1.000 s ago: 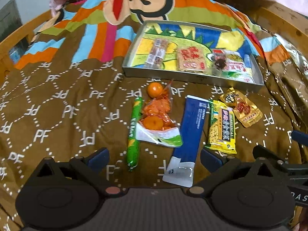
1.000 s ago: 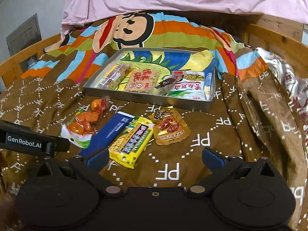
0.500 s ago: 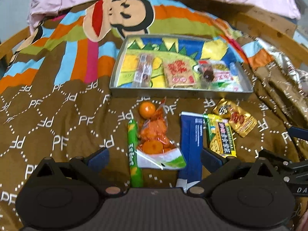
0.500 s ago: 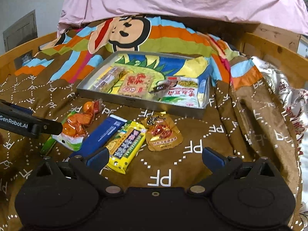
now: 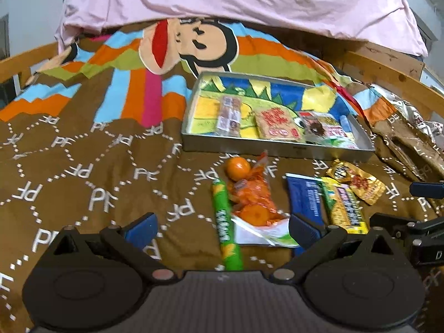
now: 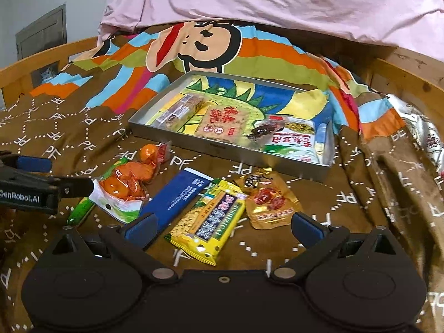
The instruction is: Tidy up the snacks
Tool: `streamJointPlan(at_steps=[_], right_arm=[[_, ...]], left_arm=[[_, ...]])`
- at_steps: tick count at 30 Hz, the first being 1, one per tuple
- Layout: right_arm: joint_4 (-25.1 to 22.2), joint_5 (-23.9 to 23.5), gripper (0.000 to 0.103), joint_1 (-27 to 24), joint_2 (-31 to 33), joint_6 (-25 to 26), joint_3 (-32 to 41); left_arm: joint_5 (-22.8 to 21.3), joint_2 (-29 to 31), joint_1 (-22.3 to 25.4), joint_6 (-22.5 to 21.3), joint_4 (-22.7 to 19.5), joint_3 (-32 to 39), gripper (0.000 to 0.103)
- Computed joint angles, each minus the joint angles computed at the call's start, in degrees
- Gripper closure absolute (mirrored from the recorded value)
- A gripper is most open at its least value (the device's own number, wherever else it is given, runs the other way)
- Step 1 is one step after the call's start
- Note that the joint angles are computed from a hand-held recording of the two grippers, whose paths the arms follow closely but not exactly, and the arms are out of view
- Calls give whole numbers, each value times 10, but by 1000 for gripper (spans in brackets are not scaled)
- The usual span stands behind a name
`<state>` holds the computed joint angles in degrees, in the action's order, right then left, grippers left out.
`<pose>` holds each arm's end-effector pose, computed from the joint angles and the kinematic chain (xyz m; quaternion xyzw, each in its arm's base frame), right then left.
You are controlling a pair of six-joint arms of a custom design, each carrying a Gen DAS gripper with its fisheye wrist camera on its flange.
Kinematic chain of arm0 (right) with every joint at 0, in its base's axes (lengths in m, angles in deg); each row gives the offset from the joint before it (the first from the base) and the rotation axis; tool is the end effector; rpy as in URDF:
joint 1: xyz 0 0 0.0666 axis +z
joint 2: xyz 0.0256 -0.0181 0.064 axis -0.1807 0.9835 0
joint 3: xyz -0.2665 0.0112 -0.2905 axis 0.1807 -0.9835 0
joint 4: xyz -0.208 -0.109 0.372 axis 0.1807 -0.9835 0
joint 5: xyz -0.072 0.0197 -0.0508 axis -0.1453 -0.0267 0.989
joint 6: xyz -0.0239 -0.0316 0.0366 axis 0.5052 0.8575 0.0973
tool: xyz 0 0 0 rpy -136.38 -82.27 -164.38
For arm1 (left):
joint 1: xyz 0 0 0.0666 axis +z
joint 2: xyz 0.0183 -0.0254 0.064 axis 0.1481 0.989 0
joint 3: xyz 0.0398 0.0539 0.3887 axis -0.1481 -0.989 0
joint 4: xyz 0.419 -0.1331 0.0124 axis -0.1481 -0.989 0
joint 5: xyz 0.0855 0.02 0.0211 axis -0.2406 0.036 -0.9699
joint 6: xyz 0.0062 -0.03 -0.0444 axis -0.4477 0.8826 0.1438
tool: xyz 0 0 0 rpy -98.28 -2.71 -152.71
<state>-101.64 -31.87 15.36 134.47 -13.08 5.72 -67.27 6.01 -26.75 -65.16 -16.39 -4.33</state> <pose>0.4618 0.2110 0.3894 -0.0486 0.9039 0.0035 0.4249 0.4987 -0.3429 0.3770 0.1017 0.8986 -0.0829 0.4188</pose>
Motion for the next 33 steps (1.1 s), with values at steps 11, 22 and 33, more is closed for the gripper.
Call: streamJointPlan(at_steps=[11,22,33], right_arm=[[104,-65,1,-4,16,42,-11],[99,-95,1,-1,28,49,-8],[80,-116,1,8,34,61,-4]], left_arm=[[-25,-5,10,6,7,-15,1],[-48,2,11,5,4,-3,1],[-51,2,10,9,0,0,1]])
